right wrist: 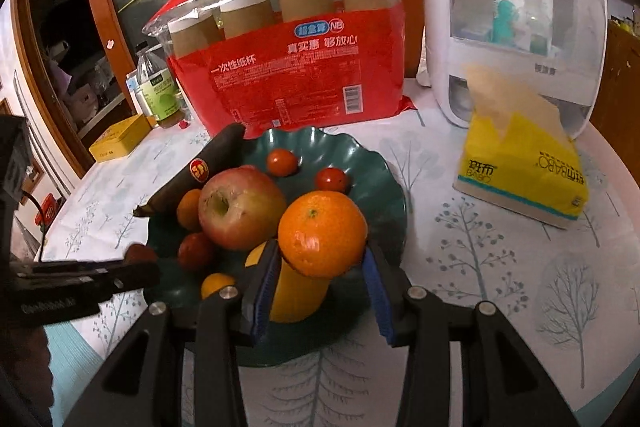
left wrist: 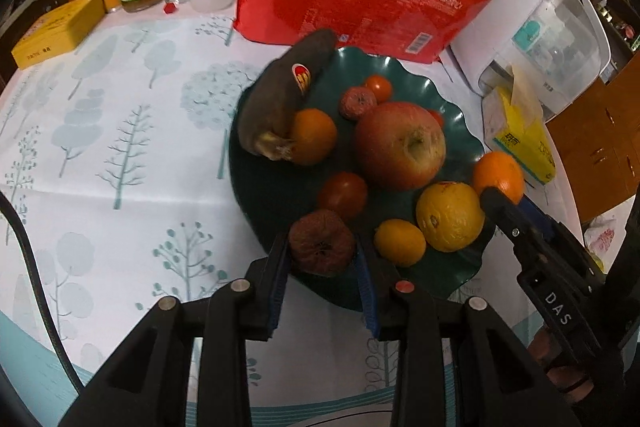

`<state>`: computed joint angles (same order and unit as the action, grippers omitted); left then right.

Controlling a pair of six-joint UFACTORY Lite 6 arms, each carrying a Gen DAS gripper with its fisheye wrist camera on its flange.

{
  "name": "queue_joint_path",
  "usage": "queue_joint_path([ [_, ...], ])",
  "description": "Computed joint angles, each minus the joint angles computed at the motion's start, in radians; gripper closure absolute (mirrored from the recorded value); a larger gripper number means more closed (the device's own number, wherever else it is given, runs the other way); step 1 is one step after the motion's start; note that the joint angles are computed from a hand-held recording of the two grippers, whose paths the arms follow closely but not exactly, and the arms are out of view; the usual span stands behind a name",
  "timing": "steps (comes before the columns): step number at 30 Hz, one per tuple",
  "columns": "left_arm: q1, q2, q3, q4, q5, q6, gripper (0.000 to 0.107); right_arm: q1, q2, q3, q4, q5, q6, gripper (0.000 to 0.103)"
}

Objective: Organize fruits

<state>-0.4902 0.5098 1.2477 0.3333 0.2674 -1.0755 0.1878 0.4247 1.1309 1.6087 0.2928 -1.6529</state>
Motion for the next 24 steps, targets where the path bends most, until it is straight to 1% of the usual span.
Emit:
queue_joint_path([
  [1,-0.004,0.003,0.006,0.000,0.003,-0.002,0.062,-0.005,0.006,0.010,-0.034,0.015,0.033,0.059],
  [3,-0.015,-0.008,0.001,0.057,0.010,-0.066,0.052,-0.010,0.011,0.019,-0.072,0.033,0.063,0.052],
  [5,-0.026,-0.042,-0.024,0.124,0.015,-0.155,0.049,-0.009,-0.004,0.007,-0.069,0.032,0.054,0.049],
  [7,-0.030,-0.084,-0.052,0.140,0.030,-0.192,0.043,-0.009,-0.031,-0.009,-0.083,0.026,0.073,0.047],
  [10,-0.051,-0.169,-0.110,0.192,0.060,-0.272,0.038,-0.020,-0.086,-0.042,-0.120,0.031,0.117,0.042],
  [12,-0.073,-0.221,-0.147,0.222,0.087,-0.320,0.034,-0.034,-0.147,-0.088,-0.145,0.031,0.139,0.036],
  [14,-0.101,-0.273,-0.188,0.222,0.118,-0.351,0.031,-0.055,-0.207,-0.142,-0.181,0.041,0.164,0.034],
  [17,-0.160,-0.344,-0.259,0.205,0.166,-0.400,0.030,-0.094,-0.301,-0.239,-0.273,0.061,0.228,0.033],
  [19,-0.204,-0.381,-0.305,0.195,0.204,-0.445,0.025,-0.132,-0.371,-0.314,-0.332,0.084,0.264,0.033],
  [24,-0.342,-0.481,-0.432,0.180,0.269,-0.611,0.025,-0.253,-0.565,-0.508,-0.516,0.175,0.368,0.032],
])
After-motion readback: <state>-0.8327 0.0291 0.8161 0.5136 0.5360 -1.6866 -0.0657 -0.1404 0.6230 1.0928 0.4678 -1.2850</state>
